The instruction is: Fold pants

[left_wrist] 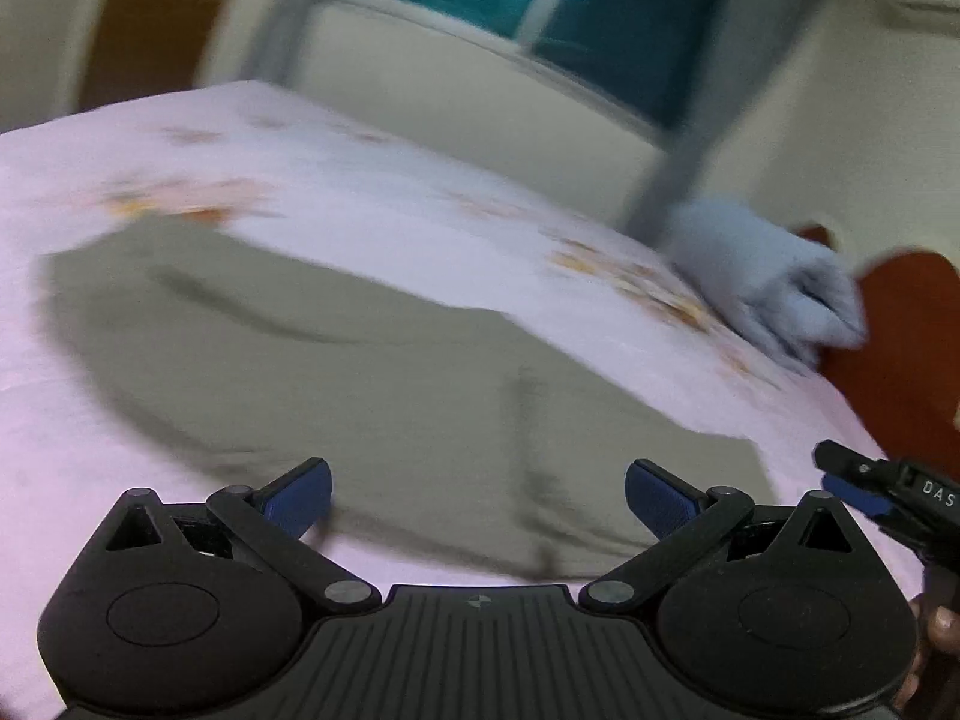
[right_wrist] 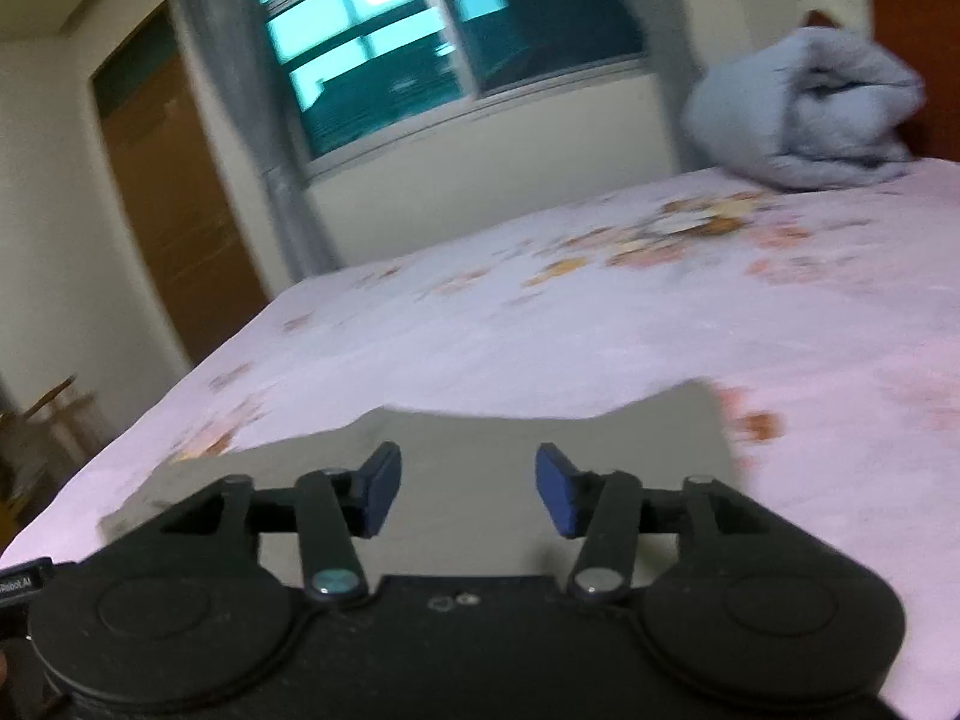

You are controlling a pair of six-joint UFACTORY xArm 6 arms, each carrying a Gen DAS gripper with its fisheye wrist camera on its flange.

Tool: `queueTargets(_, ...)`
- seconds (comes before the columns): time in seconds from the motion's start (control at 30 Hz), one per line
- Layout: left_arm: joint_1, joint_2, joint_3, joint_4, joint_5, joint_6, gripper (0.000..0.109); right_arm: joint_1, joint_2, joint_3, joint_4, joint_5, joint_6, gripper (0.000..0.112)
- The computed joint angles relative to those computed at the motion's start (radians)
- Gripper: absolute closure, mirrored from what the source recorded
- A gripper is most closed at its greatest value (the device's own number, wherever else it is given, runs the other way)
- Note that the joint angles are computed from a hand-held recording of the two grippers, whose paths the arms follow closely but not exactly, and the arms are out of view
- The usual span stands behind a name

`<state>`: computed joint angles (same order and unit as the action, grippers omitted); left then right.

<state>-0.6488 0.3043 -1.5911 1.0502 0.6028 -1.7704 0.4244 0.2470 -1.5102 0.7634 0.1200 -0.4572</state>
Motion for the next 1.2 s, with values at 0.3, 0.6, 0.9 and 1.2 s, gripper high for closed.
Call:
queueTargets(0.3, 0.0, 0.279, -0.317, -0.196, -0.009, 0.082, 0.018, -0.048, -0.096, 0.159, 0.321, -0.074, -0.246, 0.058)
queueTargets(0.6, 0.008, 0.4, -0.449, -0.267, -0.029, 0.008, 0.023, -0.11, -0.084, 0.138, 0.598, -0.039, -0.361, 0.055)
queueTargets(0.9, 0.022, 0.326, -0.354, 0.013, -0.12, -0.207, 0.092, -0.145, -0.085, 0.139, 0.683, 0.003, -0.344, 0.053)
queueTargets(1.2, 0.025, 0.357, -0.307, -0.108, -0.118, -0.096, 0.087, -0.167, -0.079, 0.084, 0.773, 0.281, -0.469, 0.052)
